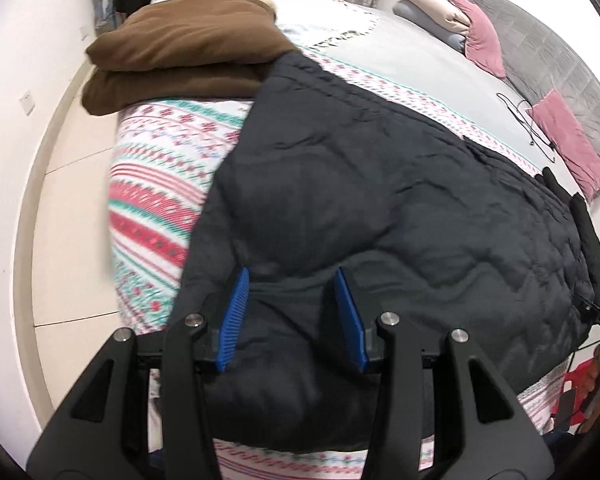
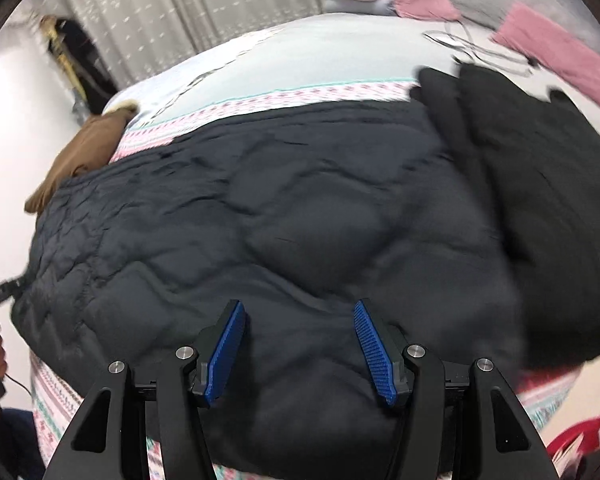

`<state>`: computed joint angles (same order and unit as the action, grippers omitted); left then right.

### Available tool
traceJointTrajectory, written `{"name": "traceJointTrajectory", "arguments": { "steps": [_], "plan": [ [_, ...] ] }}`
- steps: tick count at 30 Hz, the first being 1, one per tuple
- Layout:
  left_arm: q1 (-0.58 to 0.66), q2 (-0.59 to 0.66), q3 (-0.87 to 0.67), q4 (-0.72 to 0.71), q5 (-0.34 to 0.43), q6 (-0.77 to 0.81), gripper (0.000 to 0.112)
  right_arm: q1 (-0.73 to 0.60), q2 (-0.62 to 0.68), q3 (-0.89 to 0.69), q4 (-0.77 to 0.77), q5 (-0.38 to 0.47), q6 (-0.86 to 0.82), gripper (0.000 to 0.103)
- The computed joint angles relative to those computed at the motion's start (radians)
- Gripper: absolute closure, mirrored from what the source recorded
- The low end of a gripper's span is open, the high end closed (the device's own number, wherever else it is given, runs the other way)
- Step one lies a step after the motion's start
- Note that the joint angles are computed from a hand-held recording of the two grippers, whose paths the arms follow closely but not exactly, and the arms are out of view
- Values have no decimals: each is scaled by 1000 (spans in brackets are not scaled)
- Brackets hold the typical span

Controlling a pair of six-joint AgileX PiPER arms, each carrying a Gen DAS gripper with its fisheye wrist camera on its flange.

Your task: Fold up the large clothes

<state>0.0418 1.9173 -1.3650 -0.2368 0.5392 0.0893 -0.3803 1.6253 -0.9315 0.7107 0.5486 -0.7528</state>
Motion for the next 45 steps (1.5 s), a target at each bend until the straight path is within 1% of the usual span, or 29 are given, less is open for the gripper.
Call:
{"name": "traceJointTrajectory", "arguments": {
  "steps": [2,4,7,11,13,15,17,18,19,21,24,27,28,29,30,32,34,36,38,41,45],
  "plan": [
    [-19,12,14,80,-30,-42,66,-15,5,9,-1,-8,1,45],
    [-40,22,15,164,-48,-111,66,-3,28,3,-22,-31,17,45],
    [-51,32,11,237,-61,-180,66,35,72,-15,-96,-88,99,45],
    [-36,40,-1,247,-53,-201,66,60,104,-43,-147,-111,183,45],
    [-31,29,5,267,-43,-227,66,46,100,-36,-147,-116,171,45],
    [-28,4,17,265,-35,-233,66,45,82,-31,-158,-115,204,45],
    [-27,-24,22,210,-16,-175,66,52,43,-22,-178,-114,258,45],
    [-36,-48,30,152,-4,-111,66,50,22,-9,-167,-116,253,45],
    [-49,-66,41,128,-2,-83,66,52,-6,7,-144,-118,229,45],
    [-101,-103,66,118,-14,-62,65,74,-55,34,-118,-117,202,45],
    [-232,-129,77,210,-21,-113,64,124,-89,42,-130,-116,219,45],
    [-372,-105,48,310,-7,-184,63,175,-98,35,-109,-101,224,46],
    [-406,-87,29,330,5,-199,63,189,-97,35,-80,-95,203,47],
    [-434,-72,9,342,22,-212,63,192,-99,33,-54,-85,178,56],
    [-462,-48,-16,341,38,-213,63,209,-98,34,-42,-82,170,72],
    [-506,-9,-56,369,59,-237,63,244,-87,37,-19,-81,157,87],
    [-544,21,-87,448,67,-284,63,279,-82,49,6,-101,135,90],
    [-575,58,-120,533,75,-333,63,314,-84,63,-16,-127,151,91],
    [-584,90,-159,574,93,-351,54,328,-73,63,-21,-136,146,91],
    [-582,169,-273,574,148,-361,52,334,-28,41,-56,-131,172,91],
    [-581,283,-465,591,261,-356,52,305,55,-7,-17,-97,136,92]
  ]
}}
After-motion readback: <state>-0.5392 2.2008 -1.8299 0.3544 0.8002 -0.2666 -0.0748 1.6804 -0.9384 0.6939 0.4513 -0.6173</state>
